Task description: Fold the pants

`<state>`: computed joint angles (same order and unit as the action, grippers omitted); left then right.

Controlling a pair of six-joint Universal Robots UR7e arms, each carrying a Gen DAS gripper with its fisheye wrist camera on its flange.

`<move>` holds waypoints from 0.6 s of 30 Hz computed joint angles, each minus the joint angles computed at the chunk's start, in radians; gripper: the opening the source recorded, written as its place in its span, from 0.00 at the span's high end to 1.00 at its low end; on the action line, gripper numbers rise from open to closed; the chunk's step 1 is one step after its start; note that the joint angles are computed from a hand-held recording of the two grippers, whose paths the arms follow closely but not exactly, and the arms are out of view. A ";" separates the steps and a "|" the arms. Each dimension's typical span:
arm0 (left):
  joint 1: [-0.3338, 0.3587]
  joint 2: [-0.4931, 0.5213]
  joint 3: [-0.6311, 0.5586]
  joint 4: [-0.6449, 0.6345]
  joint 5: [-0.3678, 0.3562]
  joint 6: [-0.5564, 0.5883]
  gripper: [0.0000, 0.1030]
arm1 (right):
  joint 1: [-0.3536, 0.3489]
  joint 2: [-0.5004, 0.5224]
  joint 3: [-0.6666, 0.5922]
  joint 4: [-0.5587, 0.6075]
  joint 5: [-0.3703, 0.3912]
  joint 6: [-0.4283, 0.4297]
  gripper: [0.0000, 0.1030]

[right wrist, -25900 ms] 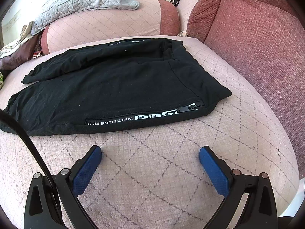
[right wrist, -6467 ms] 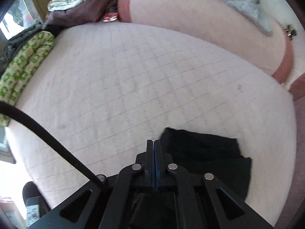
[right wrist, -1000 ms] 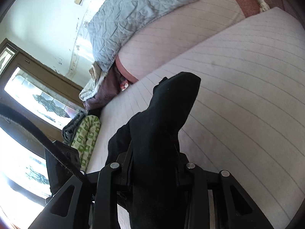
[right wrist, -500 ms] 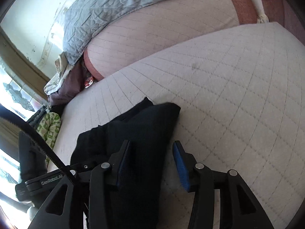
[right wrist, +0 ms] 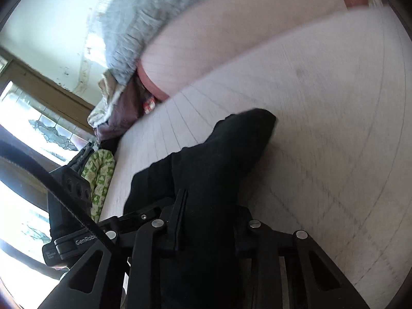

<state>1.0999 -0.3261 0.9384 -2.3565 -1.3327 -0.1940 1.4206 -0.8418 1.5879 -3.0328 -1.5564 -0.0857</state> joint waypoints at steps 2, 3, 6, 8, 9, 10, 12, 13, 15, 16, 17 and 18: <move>-0.001 0.038 -0.070 0.057 0.039 -0.015 0.55 | 0.019 0.010 -0.009 -0.034 -0.075 -0.031 0.63; 0.000 0.060 -0.113 0.104 0.071 -0.029 0.54 | 0.032 0.020 -0.015 -0.054 -0.140 -0.039 0.59; 0.010 0.051 -0.115 0.106 0.029 -0.059 0.52 | 0.047 0.026 -0.017 -0.083 -0.251 -0.025 0.26; 0.003 0.001 -0.042 0.040 0.021 -0.054 0.53 | 0.037 -0.006 0.005 -0.092 -0.208 0.010 0.29; -0.002 -0.029 0.003 -0.005 0.017 -0.047 0.53 | 0.030 -0.026 0.021 -0.094 -0.167 0.026 0.32; -0.008 -0.058 0.050 -0.058 0.023 -0.037 0.53 | 0.019 -0.050 0.040 -0.092 -0.107 0.048 0.42; -0.012 -0.096 0.111 -0.150 -0.004 -0.021 0.53 | -0.014 -0.096 0.073 -0.052 0.066 0.105 0.51; -0.011 -0.096 0.105 -0.157 -0.029 -0.031 0.53 | -0.034 -0.111 0.085 -0.021 0.163 0.131 0.52; -0.005 -0.081 0.080 -0.148 -0.082 -0.053 0.53 | -0.072 -0.130 0.117 0.031 0.326 0.177 0.52; 0.000 -0.058 0.045 -0.129 -0.109 -0.059 0.52 | -0.085 -0.136 0.138 0.050 0.372 0.189 0.52; 0.002 -0.040 0.018 -0.113 -0.113 -0.061 0.52 | -0.089 -0.131 0.140 0.069 0.394 0.203 0.52; 0.003 -0.017 -0.016 -0.091 -0.110 -0.060 0.52 | -0.089 -0.120 0.137 0.087 0.405 0.226 0.52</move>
<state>1.1030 -0.3430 0.9226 -2.4473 -1.4431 -0.2541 1.3319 -0.9614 1.7249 -2.9454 -1.1513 0.1400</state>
